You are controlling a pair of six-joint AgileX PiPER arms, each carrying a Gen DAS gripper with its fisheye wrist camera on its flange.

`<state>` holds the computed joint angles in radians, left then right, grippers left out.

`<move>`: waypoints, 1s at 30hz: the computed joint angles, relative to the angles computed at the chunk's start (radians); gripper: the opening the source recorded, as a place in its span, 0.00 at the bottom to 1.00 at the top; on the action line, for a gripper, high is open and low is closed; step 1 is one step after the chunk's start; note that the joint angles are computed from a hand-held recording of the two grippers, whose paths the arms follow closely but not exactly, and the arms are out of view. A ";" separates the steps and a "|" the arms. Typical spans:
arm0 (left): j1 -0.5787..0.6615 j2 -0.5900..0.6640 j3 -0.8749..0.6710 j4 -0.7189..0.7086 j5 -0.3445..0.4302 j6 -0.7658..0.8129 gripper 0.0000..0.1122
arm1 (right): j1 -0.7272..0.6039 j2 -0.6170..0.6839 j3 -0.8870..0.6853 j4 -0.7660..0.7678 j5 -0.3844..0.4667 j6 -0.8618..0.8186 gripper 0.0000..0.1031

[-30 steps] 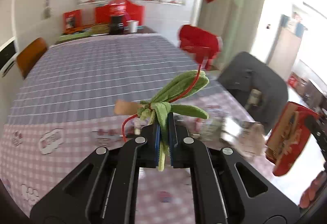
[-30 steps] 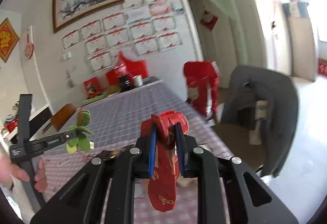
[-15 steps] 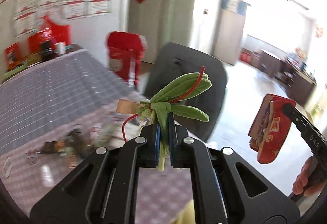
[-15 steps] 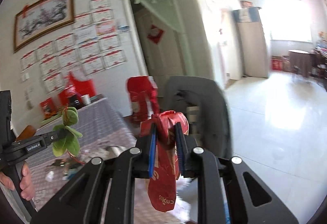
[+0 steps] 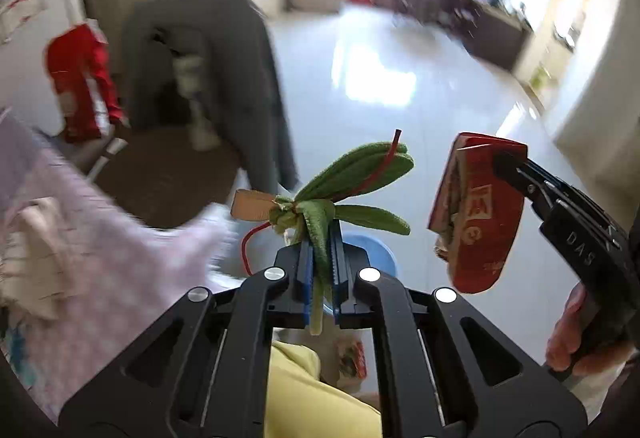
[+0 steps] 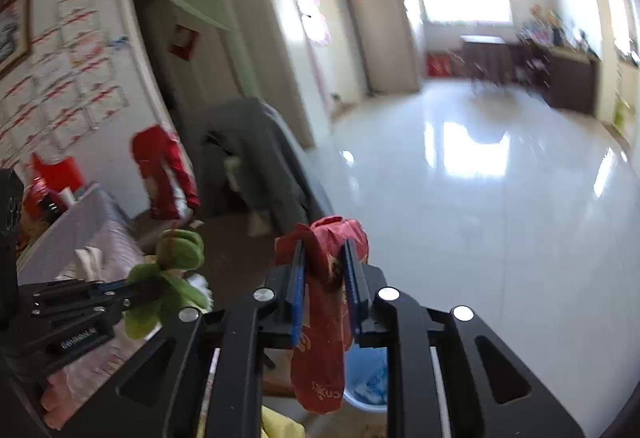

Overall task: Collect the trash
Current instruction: 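Carry the red bag over the wastebasket and open the right tool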

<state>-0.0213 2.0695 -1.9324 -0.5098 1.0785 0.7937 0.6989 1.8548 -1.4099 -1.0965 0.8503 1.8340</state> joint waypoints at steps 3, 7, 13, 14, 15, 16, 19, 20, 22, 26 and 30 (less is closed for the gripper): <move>-0.079 0.054 -0.019 0.066 0.006 -0.049 0.07 | -0.011 -0.013 0.078 0.021 0.009 0.052 0.17; -0.152 0.112 -0.049 0.126 0.016 -0.113 0.07 | -0.035 -0.037 0.156 0.041 -0.003 0.098 0.17; -0.211 0.195 -0.170 0.205 0.065 -0.196 0.56 | -0.061 -0.048 0.206 0.054 -0.023 0.123 0.17; -0.212 0.180 -0.144 0.192 0.040 -0.195 0.62 | -0.065 -0.046 0.203 0.060 -0.027 0.117 0.17; -0.210 0.163 -0.110 0.175 0.006 -0.181 0.62 | -0.069 -0.041 0.193 0.067 -0.028 0.107 0.17; -0.207 0.155 -0.096 0.174 -0.013 -0.170 0.62 | -0.071 -0.036 0.192 0.069 -0.029 0.104 0.17; -0.195 0.155 -0.098 0.187 -0.020 -0.181 0.62 | -0.084 -0.012 0.159 0.092 -0.042 0.066 0.17; -0.190 0.159 -0.105 0.190 -0.016 -0.186 0.62 | -0.093 0.006 0.132 0.106 -0.053 0.039 0.17; -0.169 0.153 -0.100 0.197 -0.015 -0.189 0.62 | -0.109 0.035 0.087 0.131 -0.064 -0.016 0.17; -0.126 0.156 -0.114 0.200 -0.020 -0.193 0.62 | -0.147 0.113 -0.046 0.223 -0.087 -0.198 0.22; -0.085 0.135 -0.097 0.189 -0.029 -0.198 0.62 | -0.148 0.184 -0.185 0.304 0.001 -0.321 0.34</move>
